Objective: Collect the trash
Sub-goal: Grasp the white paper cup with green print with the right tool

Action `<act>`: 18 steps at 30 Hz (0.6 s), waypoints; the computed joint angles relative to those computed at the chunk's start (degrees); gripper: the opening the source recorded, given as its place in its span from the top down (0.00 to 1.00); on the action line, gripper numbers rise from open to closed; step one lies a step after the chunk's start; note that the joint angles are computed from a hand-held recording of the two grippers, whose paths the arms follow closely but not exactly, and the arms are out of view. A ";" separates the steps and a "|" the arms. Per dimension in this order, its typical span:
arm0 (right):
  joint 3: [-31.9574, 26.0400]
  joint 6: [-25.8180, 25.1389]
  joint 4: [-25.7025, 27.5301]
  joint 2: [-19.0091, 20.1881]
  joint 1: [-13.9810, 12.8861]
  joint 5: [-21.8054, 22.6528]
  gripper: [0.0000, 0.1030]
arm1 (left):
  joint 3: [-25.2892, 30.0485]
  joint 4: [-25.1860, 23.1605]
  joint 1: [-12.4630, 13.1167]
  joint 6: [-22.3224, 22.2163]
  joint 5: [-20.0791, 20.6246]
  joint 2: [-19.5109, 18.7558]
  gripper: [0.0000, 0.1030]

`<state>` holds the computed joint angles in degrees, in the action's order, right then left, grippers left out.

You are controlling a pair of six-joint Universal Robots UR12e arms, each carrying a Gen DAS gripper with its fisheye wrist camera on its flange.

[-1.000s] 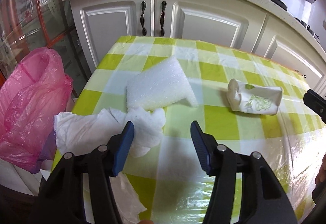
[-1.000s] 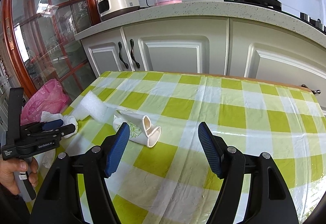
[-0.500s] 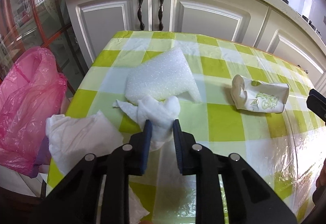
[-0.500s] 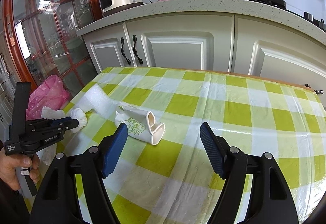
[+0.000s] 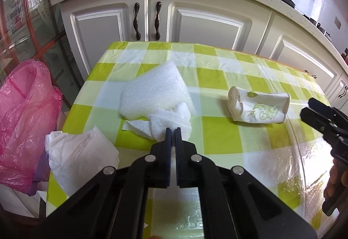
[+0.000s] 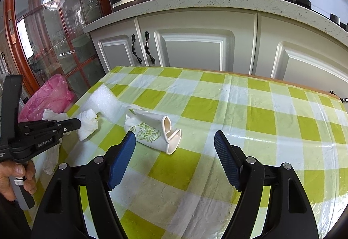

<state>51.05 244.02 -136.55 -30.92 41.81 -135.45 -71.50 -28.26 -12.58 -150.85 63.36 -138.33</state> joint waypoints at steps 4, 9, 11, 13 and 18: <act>-0.54 -0.41 0.00 0.32 -0.15 0.27 0.31 | -0.38 0.44 0.14 -0.02 -0.66 0.36 0.97; -1.95 -1.46 0.62 1.03 -0.41 0.71 0.31 | -0.65 0.40 0.29 0.14 -1.50 0.66 0.98; -2.37 -1.77 0.69 1.28 -0.57 1.03 0.31 | -0.84 0.66 0.38 0.16 -1.89 0.83 0.98; -3.07 -2.56 0.77 1.71 -0.75 1.40 0.31 | -1.04 1.07 0.49 0.10 -2.38 1.06 0.98; -4.25 -3.42 1.26 2.43 -1.32 2.81 0.35 | -1.30 1.87 0.76 0.00 -3.49 1.55 0.98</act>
<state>46.80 240.59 -135.29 -28.50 40.49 -132.64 -72.80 -26.38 -11.82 -150.85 59.86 -136.79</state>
